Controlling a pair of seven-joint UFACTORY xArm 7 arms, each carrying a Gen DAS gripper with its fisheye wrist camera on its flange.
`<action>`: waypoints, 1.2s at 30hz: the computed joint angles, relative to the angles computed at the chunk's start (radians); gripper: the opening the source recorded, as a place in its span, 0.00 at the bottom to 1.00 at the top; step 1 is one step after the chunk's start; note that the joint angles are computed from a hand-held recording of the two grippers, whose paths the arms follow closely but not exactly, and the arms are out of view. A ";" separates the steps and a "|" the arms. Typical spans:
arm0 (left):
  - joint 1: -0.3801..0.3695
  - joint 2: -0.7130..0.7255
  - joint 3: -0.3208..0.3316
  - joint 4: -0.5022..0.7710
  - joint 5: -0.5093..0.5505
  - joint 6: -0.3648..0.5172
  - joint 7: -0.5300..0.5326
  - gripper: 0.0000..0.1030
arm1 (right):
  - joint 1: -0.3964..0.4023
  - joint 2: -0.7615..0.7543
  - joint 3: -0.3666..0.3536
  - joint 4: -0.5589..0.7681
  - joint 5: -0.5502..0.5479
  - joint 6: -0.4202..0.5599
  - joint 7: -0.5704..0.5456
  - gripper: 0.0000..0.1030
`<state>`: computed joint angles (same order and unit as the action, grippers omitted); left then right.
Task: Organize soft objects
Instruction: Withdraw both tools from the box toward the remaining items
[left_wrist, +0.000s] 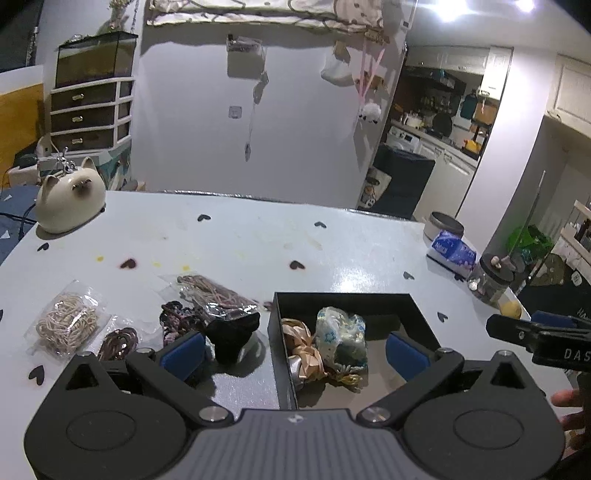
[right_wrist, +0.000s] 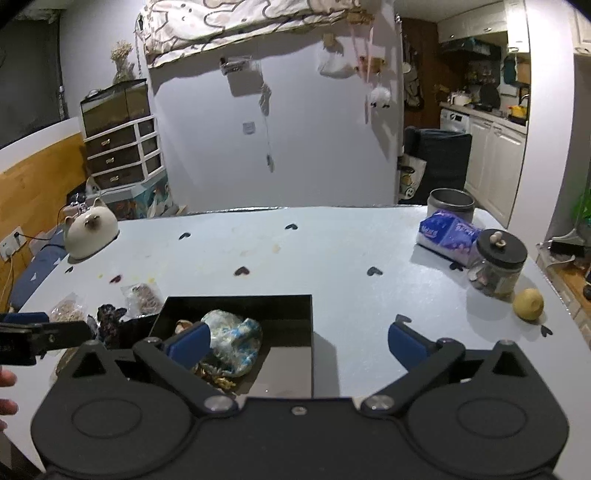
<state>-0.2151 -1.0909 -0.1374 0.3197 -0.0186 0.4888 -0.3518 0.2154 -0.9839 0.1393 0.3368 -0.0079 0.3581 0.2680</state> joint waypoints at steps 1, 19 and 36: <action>0.003 -0.009 -0.001 -0.004 0.003 0.000 0.000 1.00 | -0.001 -0.006 0.001 -0.004 0.000 -0.003 0.002 1.00; 0.084 -0.077 0.234 -0.019 -0.010 0.023 0.314 1.00 | -0.022 0.038 0.194 0.049 -0.036 -0.037 0.233 1.00; 0.213 0.137 0.479 0.102 -0.115 0.023 0.766 1.00 | -0.165 0.323 0.510 0.310 -0.256 -0.031 0.663 1.00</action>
<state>-0.0024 -0.9539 0.3420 0.4222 -0.1336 0.5113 0.4144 0.0502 -0.6611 0.6496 0.6463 -0.2641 0.3273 0.9314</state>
